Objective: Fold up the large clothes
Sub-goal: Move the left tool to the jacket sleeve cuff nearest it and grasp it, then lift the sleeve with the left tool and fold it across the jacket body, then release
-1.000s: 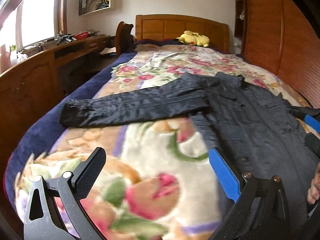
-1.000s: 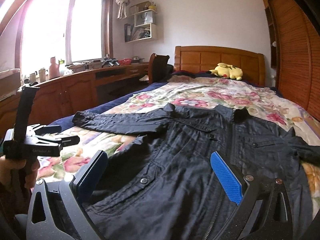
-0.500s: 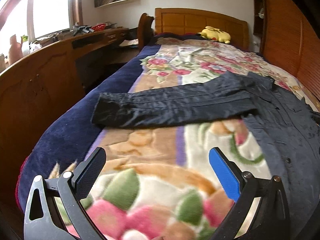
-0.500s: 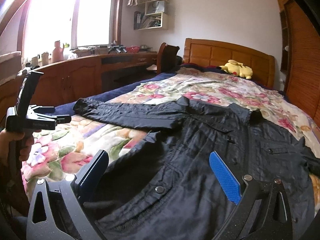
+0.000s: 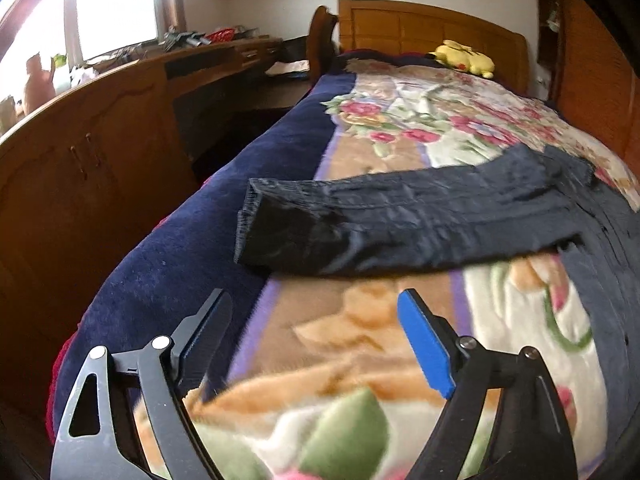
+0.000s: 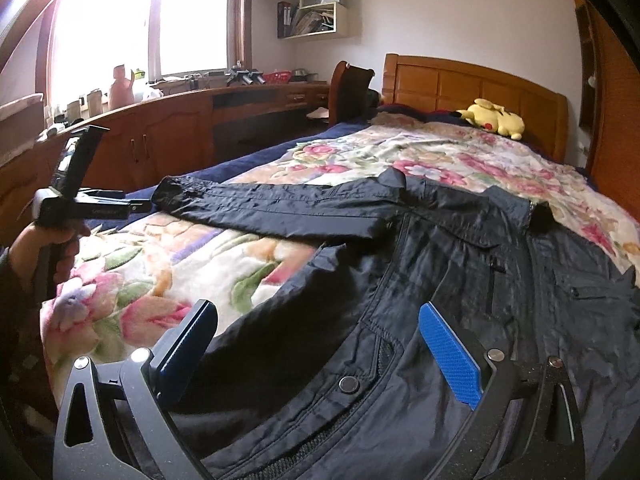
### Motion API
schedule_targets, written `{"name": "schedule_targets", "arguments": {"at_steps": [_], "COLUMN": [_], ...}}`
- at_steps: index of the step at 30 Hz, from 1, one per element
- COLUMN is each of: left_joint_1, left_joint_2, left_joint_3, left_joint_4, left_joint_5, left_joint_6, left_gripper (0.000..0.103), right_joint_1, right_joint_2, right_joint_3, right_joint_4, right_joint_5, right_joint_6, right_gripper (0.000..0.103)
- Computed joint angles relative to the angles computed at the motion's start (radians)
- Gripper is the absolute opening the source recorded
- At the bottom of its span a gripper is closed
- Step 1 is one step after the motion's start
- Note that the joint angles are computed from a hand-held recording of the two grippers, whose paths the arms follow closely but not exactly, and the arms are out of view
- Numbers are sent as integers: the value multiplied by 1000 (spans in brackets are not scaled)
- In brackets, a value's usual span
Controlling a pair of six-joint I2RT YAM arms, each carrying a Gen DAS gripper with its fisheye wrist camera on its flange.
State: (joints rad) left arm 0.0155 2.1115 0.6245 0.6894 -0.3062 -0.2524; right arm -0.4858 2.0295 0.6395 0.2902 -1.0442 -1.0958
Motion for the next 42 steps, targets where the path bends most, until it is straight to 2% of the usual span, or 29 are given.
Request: {"name": "schedule_targets", "arguments": {"at_steps": [4, 11, 24, 28, 30, 32, 35, 39, 42], "left_joint_1": [75, 133, 144, 152, 145, 138, 110, 42, -43], "left_joint_2": [34, 116, 238, 251, 265, 266, 246, 179, 84], "left_joint_3": [77, 219, 419, 420, 431, 433, 437, 412, 388], "left_joint_4": [-47, -146, -316, -300, -309, -315, -348, -366, -387], "left_joint_5": [52, 80, 22, 63, 59, 77, 63, -22, -78], "left_joint_6": [-9, -29, -43, -46, -38, -18, -13, -21, -14], "left_gripper": [81, 69, 69, 69, 63, 41, 20, 14, 13], "right_joint_1": [-1, 6, 5, 12, 14, 8, 5, -5, -48], "right_joint_2": [5, 21, 31, 35, 36, 34, 35, 22, -9], "right_joint_3": [-6, -3, -2, -2, 0, 1, 1, -6, 12], "right_joint_4": [2, 11, 18, 27, 25, 15, 21, 19, -88], "right_joint_5": [1, 13, 15, 27, 29, 21, 19, 6, -33], "right_joint_6": [-12, -8, -9, -1, -2, -8, -2, -2, -66], "right_gripper": [101, 101, 101, 101, 101, 101, 101, 101, 101]}}
